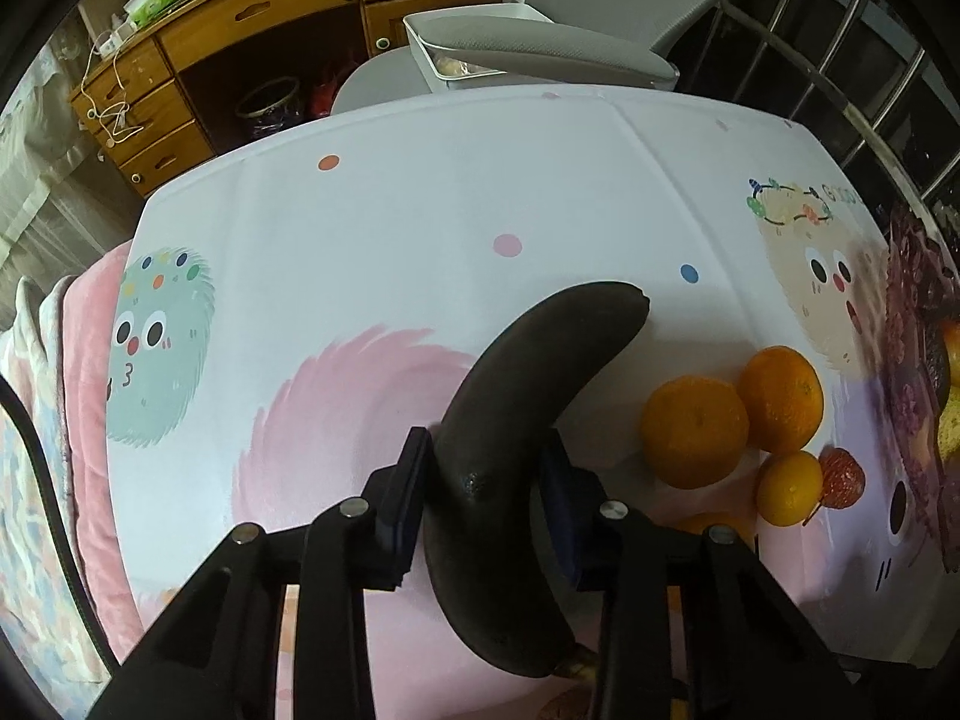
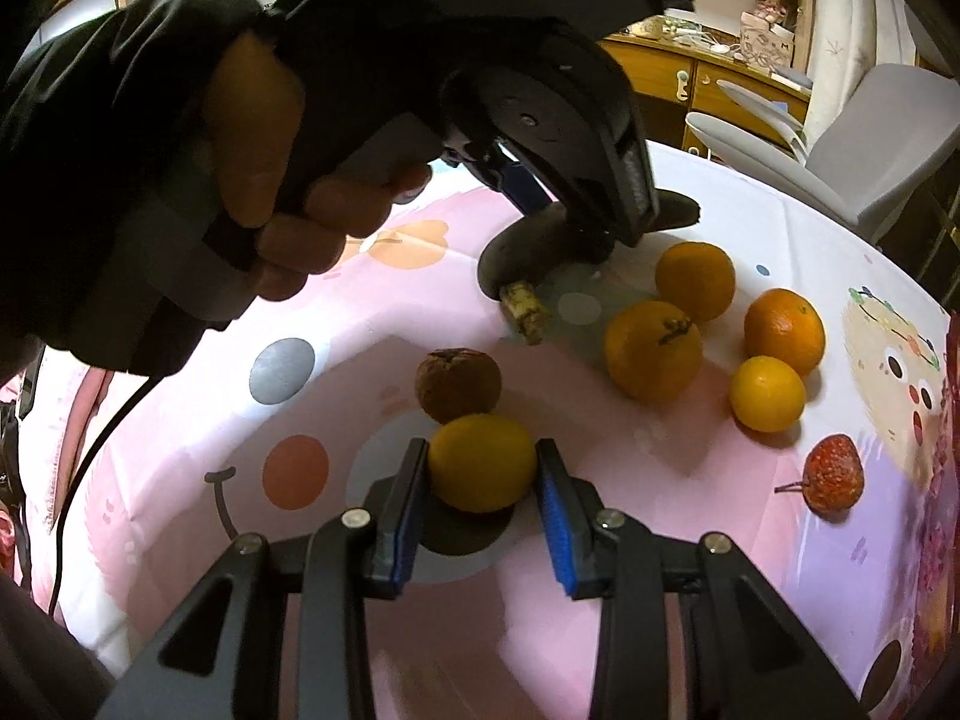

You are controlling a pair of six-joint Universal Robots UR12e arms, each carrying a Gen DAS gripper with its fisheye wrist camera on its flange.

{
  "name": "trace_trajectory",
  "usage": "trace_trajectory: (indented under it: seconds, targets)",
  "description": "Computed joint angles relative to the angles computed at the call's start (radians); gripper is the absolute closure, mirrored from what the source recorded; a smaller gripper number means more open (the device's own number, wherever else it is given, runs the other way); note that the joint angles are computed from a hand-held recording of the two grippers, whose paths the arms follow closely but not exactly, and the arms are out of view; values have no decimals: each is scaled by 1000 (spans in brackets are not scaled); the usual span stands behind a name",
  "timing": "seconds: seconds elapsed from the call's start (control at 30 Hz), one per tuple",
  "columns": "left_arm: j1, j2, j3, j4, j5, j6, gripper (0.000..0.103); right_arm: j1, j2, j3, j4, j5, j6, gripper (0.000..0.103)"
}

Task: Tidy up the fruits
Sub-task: 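Grasp the black banana with the left gripper while the right gripper grasps a small yellow mandarin, then carry the banana with the left tool while the right tool carries the mandarin to the pink bowl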

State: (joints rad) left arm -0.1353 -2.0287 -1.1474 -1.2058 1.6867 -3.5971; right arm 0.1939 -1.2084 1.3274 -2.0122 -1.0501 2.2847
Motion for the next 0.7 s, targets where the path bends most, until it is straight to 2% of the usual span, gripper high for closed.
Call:
trace_trajectory:
  seconds: [0.3, 0.7]
  targets:
    - [-2, 21, -19, 23, 8, -32, 73, -5, -15, 5, -24, -12, 22, 68]
    - [-39, 71, -31, 102, 47, -35, 75, -33, -93, 79, -145, -12, 104, 68]
